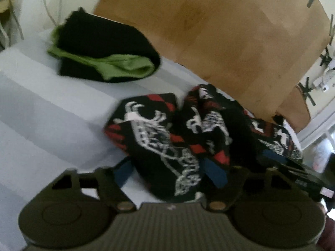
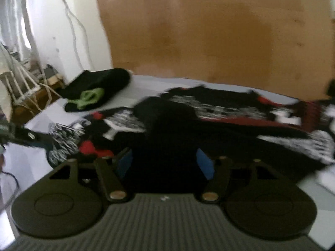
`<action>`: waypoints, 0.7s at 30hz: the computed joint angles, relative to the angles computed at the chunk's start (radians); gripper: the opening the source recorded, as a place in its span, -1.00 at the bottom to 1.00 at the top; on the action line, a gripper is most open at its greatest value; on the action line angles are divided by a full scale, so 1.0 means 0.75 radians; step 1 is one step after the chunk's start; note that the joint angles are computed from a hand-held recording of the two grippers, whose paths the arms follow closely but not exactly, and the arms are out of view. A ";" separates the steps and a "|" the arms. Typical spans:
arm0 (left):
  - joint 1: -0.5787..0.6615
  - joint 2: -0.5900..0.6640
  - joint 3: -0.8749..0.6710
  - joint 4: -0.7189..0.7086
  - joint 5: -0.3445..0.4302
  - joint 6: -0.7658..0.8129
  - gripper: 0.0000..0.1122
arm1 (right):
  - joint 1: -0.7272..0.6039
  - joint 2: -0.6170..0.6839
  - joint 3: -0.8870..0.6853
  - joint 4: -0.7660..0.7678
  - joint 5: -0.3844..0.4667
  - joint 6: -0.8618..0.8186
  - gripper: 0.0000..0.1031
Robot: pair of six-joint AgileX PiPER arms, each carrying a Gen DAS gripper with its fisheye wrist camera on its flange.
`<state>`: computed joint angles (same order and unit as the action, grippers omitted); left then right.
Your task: Fold small clothes
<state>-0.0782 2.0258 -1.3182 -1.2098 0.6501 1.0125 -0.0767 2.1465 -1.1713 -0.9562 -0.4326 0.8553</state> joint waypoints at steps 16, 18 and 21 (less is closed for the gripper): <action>0.329 -0.264 0.224 -0.502 0.042 0.423 -0.68 | -0.854 -0.565 0.942 -0.083 -0.807 -0.142 -0.80; 0.303 -0.267 0.228 -0.413 -0.039 0.351 -0.51 | -0.952 -0.591 1.069 -0.048 -0.804 -0.273 -0.77; 0.265 -0.260 0.279 -0.313 -0.088 0.327 -0.01 | -0.950 -0.548 1.200 0.278 -0.699 -0.541 -0.53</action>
